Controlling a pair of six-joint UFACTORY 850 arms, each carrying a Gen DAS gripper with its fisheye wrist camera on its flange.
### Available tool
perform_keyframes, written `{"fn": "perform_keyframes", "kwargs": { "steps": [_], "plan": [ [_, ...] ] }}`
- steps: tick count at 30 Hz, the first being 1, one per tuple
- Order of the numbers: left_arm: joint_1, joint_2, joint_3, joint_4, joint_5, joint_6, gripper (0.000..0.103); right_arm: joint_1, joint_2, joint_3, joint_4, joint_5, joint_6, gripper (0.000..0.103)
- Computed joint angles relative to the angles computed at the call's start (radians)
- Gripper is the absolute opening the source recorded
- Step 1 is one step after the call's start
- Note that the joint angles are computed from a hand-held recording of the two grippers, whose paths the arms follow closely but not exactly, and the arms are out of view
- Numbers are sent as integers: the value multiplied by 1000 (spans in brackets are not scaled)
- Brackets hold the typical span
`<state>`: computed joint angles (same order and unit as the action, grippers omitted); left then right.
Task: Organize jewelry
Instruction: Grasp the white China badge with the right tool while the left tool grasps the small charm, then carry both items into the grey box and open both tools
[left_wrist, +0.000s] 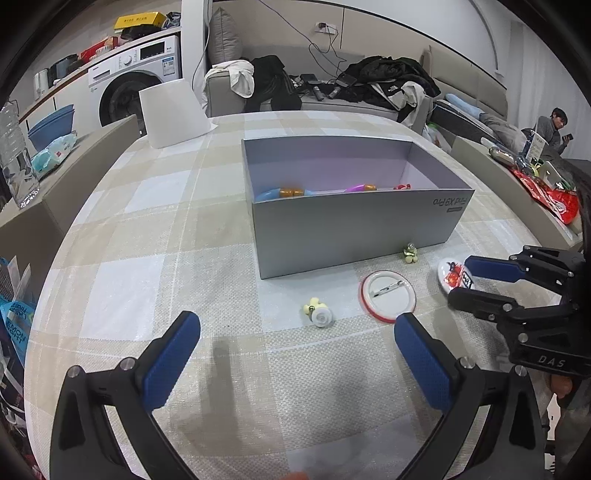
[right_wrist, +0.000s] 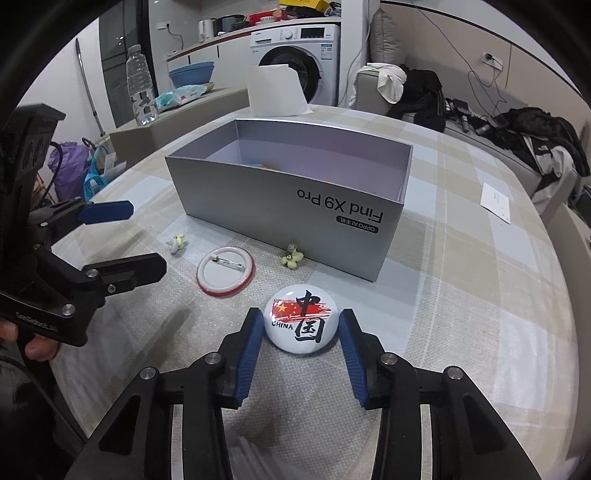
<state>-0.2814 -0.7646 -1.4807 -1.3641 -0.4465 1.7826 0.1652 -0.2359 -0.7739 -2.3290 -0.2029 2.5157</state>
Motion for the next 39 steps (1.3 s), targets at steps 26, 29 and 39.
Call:
{"fn": "perform_keyframes", "kwargs": {
  "steps": [26,29,39],
  "plan": [
    [1,18,37,-96,-46,210,8,-10,43,35,-249,-19,249,41],
    [10,37,66,-181,-72,301,8,-8,66,55,-356,-58,351,41],
    [18,45,57,-225,-114,274,8,-30,112,96,-590,-142,607,41]
  ]
}}
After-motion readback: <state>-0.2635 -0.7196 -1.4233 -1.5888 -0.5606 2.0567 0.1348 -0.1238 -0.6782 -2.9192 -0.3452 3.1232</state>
